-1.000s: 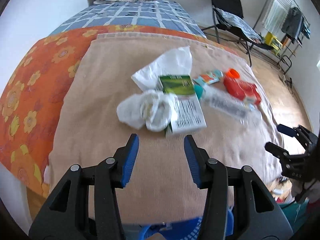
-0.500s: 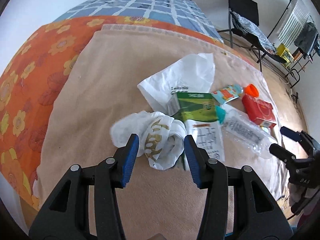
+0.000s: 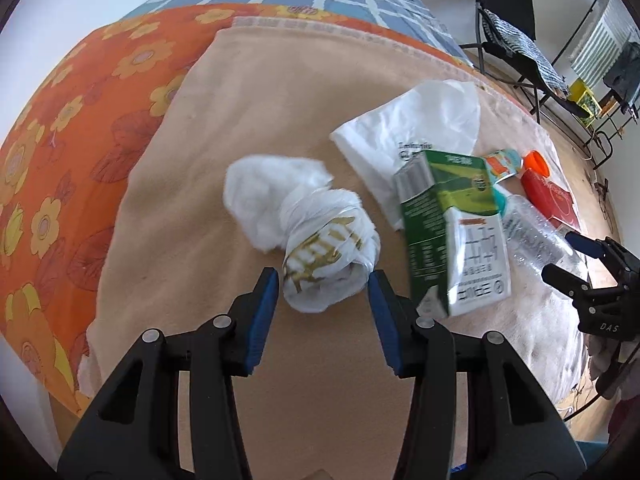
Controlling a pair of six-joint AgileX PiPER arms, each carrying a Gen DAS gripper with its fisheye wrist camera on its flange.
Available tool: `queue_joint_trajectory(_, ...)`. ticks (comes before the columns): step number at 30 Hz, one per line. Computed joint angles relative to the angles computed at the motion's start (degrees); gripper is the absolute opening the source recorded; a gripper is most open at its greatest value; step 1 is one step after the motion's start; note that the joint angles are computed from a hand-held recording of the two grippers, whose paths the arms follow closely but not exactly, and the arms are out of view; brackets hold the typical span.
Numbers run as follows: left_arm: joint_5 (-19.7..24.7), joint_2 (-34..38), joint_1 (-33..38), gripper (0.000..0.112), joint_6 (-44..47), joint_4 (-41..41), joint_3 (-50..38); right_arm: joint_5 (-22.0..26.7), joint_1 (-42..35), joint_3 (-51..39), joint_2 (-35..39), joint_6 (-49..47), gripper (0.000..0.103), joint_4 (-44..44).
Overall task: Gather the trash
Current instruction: 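Grasp the crumpled white tissue with the left gripper while the right gripper grasps the clear bottle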
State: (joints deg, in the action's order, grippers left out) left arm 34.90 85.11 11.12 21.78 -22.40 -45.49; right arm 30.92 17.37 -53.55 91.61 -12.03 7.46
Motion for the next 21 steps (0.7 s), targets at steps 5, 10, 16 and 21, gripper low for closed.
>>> queue_joint_trajectory(5,5.23,-0.63,7.40,0.048,8.64,-6.40,-1.22,2.22,0.21,0.01,-0.53,-5.12,0.093,5.57)
queue_joint_trajectory(10,5.45,-0.65,9.07,0.074,8.47,-9.20,-2.96,1.23,2.02,-0.51,0.45,-1.46,0.092,2.41)
queue_joint_trajectory(16,3.94,5.25,6.64,0.075,4.30,-9.19,-6.49,-0.42,5.22,-1.24,2.40,5.56,0.092,-4.36)
queue_joint_trajectory(21,4.01,10.33,7.19,0.075,5.67,-13.74,-7.52,-0.49,7.22,-1.65,4.06,12.86,0.086,-12.24)
